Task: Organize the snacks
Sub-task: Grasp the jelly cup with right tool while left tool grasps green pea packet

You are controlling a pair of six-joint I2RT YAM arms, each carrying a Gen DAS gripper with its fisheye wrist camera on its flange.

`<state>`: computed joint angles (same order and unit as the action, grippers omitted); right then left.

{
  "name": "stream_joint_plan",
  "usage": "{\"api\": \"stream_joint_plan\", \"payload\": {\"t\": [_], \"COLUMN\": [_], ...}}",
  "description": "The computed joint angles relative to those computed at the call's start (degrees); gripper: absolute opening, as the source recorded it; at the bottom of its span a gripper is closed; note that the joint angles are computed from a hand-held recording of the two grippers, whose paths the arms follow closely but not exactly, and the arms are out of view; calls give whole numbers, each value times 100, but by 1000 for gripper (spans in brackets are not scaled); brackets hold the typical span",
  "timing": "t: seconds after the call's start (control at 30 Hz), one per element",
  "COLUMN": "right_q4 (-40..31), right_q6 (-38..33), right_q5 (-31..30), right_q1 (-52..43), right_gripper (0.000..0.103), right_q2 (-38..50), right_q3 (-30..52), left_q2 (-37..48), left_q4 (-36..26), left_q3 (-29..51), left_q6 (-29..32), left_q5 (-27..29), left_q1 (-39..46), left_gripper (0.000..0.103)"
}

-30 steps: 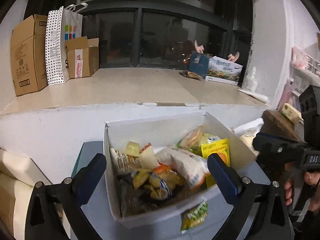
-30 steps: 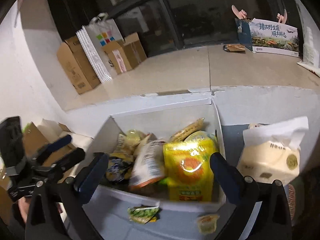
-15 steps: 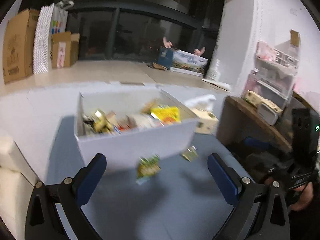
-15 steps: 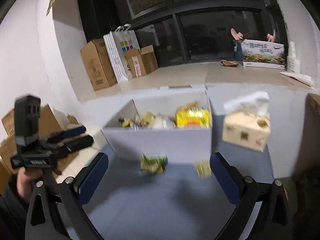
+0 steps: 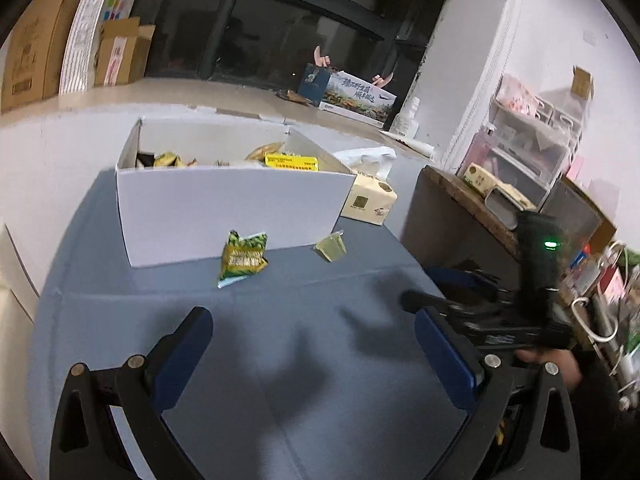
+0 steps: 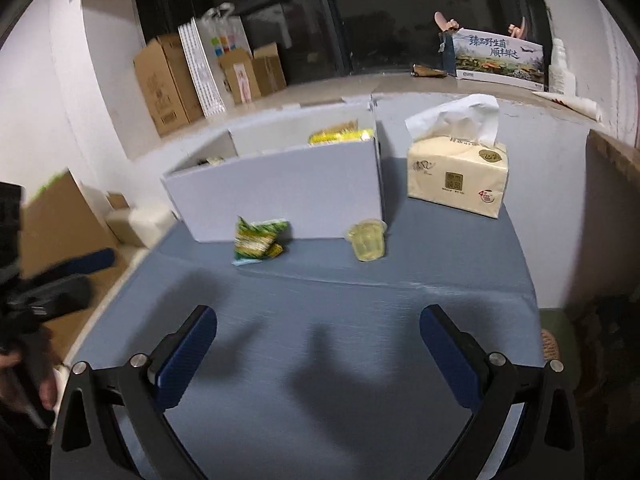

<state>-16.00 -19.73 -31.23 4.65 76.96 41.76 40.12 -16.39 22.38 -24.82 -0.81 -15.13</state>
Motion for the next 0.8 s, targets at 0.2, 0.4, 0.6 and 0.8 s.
{"api": "stream_joint_plan", "payload": {"t": [0.2, 0.4, 0.6, 0.8], "right_q4": [42, 79, 82, 91], "right_q6": [-29, 216, 430, 433], "right_q5": [600, 923, 1025, 1414], "right_q1": [492, 733, 941, 1192], "right_gripper": [103, 103, 103, 99], "right_q2": [1274, 2219, 2712, 3206], "right_q3": [798, 1623, 2123, 2546], "left_q2": [-102, -308, -304, -148], "left_q4": [-120, -273, -250, -81], "left_q3": [-87, -175, -312, -377], "left_q6": [18, 91, 201, 248], "left_q5": [139, 304, 780, 832], "left_q1": [301, 649, 1277, 1410], "left_gripper": [103, 103, 103, 103]}}
